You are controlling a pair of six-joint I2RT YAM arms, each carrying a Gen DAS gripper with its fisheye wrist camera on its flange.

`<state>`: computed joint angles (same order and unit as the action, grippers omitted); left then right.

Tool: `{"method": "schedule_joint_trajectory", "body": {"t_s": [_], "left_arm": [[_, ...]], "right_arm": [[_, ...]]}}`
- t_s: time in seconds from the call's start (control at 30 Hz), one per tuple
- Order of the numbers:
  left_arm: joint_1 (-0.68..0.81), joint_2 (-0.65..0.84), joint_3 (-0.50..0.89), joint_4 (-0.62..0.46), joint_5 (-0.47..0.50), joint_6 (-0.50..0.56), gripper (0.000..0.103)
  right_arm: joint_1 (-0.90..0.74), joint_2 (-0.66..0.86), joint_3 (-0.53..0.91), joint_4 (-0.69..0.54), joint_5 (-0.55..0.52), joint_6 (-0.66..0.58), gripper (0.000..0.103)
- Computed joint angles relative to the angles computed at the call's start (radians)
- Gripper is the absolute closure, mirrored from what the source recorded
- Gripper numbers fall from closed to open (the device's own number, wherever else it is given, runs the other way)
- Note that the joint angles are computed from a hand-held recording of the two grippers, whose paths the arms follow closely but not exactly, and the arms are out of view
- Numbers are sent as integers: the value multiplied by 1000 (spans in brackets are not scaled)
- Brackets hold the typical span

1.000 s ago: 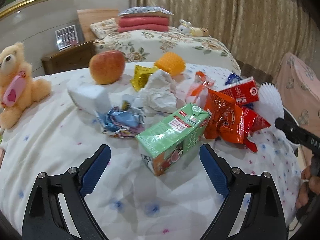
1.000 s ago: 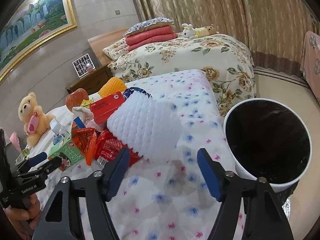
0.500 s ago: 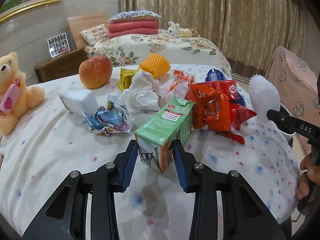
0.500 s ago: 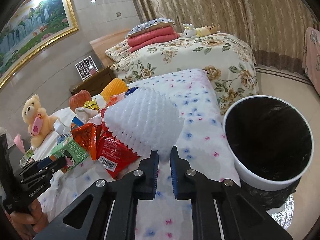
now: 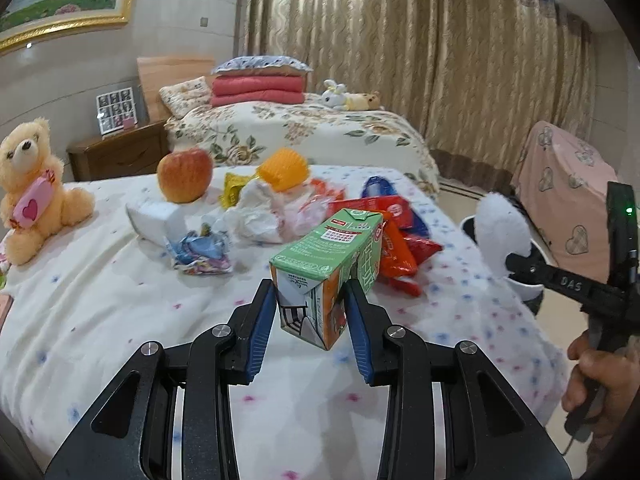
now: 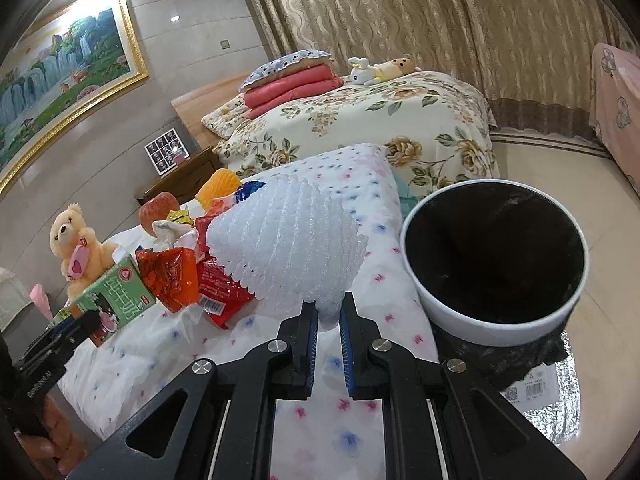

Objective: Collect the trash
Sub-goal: 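Grasp the white foam net with the right tool while the left tool grasps the green juice carton, then carry both items over the trash bin and release them inside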

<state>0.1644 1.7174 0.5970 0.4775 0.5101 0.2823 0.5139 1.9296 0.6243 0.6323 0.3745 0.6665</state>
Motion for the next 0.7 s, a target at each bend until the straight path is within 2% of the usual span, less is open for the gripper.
{"method": "schedule_joint_trajectory", "body": {"t_s": [0.43, 0.7], "left_arm": [[-202, -95, -81, 20, -22, -14, 69], [-314, -83, -80, 39, -64, -31, 69]], "right_arm": [[-38, -82, -132, 46, 28, 30, 93], [-90, -108, -199, 82, 13, 42, 93]]}}
